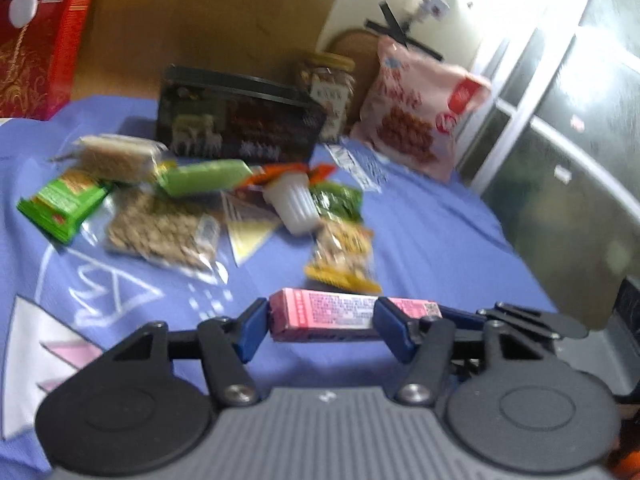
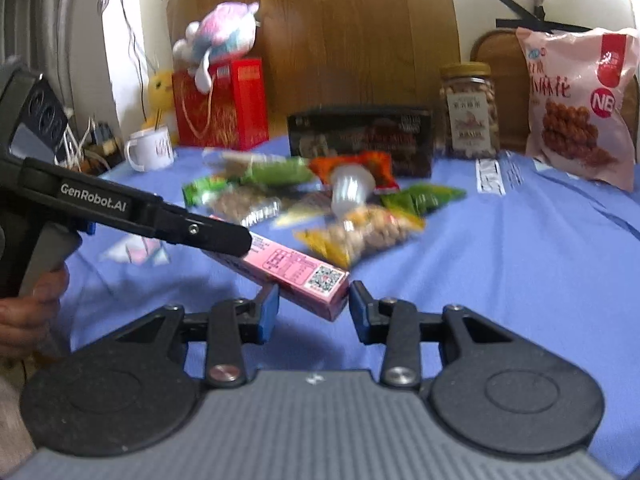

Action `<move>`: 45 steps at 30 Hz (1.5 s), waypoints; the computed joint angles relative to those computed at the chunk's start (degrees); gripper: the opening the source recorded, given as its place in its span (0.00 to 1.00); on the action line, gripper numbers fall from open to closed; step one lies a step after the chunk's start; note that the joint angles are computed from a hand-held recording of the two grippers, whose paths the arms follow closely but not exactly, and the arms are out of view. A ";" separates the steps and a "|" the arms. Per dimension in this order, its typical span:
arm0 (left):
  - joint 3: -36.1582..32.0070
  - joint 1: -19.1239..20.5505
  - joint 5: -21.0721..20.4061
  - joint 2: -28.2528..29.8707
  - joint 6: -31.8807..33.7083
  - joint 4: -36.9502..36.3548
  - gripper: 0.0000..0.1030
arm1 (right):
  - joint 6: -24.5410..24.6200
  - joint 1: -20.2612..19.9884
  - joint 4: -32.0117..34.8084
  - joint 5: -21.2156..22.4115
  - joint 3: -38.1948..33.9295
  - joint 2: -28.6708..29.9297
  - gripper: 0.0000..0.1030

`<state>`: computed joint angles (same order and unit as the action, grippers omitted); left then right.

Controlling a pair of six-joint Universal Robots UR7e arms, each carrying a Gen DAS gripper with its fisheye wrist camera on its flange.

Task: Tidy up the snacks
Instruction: 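Carry the pink box into the open tin box and release it, then grasp the white jelly cup with the left gripper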

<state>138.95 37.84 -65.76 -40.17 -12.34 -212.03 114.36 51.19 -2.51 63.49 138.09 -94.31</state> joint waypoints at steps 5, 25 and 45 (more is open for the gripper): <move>-3.02 1.60 1.64 -2.29 4.29 -0.46 0.56 | 6.81 8.96 -3.01 3.91 -4.31 3.56 0.40; -40.04 14.53 -0.18 10.68 16.93 13.71 0.62 | 17.59 26.51 -10.90 23.44 -32.17 26.06 0.48; -4.43 8.71 -2.23 -1.13 7.76 -6.85 0.72 | 17.07 21.20 -0.23 23.63 -23.43 22.61 0.36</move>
<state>134.52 46.56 -67.99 -41.30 -4.58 -218.89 131.43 72.40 -2.74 87.12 114.67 -71.70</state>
